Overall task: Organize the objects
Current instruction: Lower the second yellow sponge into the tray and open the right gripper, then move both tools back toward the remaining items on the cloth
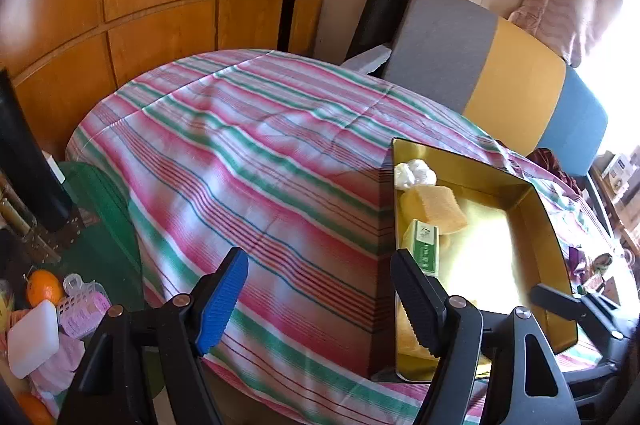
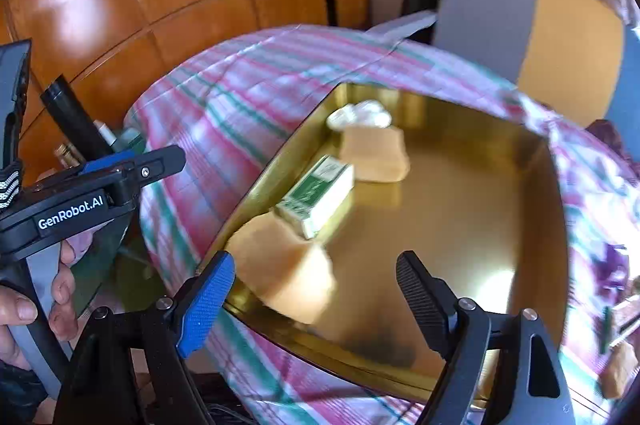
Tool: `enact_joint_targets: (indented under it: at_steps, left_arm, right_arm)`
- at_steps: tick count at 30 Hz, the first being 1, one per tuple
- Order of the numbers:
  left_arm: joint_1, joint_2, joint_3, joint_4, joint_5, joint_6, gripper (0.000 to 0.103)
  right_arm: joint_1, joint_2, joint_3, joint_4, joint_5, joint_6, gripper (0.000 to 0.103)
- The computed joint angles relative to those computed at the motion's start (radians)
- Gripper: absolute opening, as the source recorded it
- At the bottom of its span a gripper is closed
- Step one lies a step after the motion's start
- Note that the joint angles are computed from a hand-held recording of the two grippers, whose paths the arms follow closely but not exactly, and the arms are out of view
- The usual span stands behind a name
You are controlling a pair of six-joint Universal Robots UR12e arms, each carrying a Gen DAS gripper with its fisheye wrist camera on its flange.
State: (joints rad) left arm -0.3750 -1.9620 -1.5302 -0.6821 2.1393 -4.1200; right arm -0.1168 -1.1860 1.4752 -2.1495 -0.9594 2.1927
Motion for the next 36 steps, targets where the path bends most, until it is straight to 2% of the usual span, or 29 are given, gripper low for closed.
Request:
enact_joint_targets:
  at_steps: [5,8,15,28,36]
  left_arm:
    - [-0.009,-0.017,0.031,0.006,-0.003,0.042,0.075]
    - [-0.015,-0.032,0.054,0.01,-0.015,0.071,0.075]
    - [-0.03,-0.084,0.129,0.017,-0.059,0.165,0.075]
    - [-0.062,-0.177,0.286,-0.007,-0.111,0.322,0.075]
    - [-0.076,-0.238,0.39,-0.038,-0.144,0.401,0.075]
  right_arm:
    - [-0.017,-0.011,0.025,-0.126,-0.009,0.085,0.085]
    - [-0.037,-0.018,0.04,-0.242,-0.034,0.156,0.085]
    - [-0.067,-0.009,0.037,-0.378,-0.082,0.264,0.085]
    - [-0.12,0.023,-0.004,-0.459,-0.119,0.386,0.085]
    - [-0.15,0.058,-0.048,-0.49,-0.179,0.451,0.085]
